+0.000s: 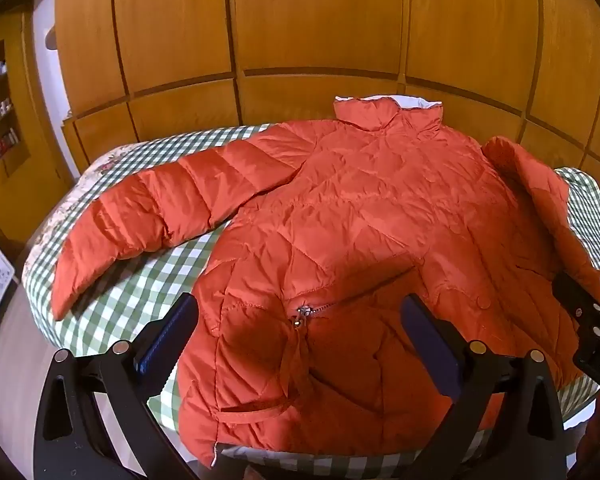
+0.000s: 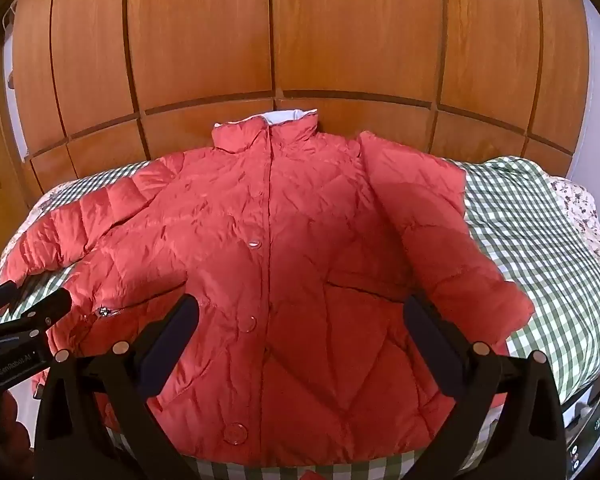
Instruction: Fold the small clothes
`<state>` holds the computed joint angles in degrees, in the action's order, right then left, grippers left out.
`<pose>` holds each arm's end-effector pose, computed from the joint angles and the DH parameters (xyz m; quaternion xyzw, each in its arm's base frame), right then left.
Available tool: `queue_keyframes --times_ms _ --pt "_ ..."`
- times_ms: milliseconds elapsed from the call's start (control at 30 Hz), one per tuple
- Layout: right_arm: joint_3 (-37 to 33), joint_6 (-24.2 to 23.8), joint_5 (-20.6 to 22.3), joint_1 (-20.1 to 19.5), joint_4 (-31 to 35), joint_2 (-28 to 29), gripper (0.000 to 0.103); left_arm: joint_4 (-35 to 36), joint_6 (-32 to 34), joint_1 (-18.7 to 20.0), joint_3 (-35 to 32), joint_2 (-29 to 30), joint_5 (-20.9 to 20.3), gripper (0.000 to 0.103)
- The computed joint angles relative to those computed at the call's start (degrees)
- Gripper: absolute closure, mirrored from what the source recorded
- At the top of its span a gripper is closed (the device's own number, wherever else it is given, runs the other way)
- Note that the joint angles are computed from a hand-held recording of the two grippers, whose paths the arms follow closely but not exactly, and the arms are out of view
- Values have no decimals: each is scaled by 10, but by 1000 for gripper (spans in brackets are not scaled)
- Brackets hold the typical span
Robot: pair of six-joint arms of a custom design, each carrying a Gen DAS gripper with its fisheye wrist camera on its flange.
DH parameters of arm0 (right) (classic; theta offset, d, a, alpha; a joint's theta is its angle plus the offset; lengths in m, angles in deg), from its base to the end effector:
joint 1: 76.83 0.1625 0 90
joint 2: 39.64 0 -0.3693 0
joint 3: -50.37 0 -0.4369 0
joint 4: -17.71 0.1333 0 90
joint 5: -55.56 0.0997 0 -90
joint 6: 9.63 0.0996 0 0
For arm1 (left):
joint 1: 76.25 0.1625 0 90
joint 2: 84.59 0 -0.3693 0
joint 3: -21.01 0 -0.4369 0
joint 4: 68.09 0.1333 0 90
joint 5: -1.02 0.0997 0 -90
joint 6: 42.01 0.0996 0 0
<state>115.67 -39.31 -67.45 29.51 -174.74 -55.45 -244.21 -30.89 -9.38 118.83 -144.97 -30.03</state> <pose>0.2913 -0.7127 -0.0398 0.2189 -0.8394 0.3951 0.3022 -0.0479 -0.6688 0.2589 0.0398 0.8177 -0.4037 0.4083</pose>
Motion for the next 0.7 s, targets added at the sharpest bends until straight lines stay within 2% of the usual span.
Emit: queue_keyframes --times_ms 67,100,433,700 --pt "7 1 3 -2 -1 -2 2 5 -1 0 -1 0 2 3" --pt "-9 5 -17 2 22 5 2 4 -1 0 0 0 2 3" --pt "-7 0 -4 -2 15 6 2 -13 2 -1 -1 12 2 3" --pt "-5 3 -6 -3 19 6 2 6 -4 1 0 1 -3 3"
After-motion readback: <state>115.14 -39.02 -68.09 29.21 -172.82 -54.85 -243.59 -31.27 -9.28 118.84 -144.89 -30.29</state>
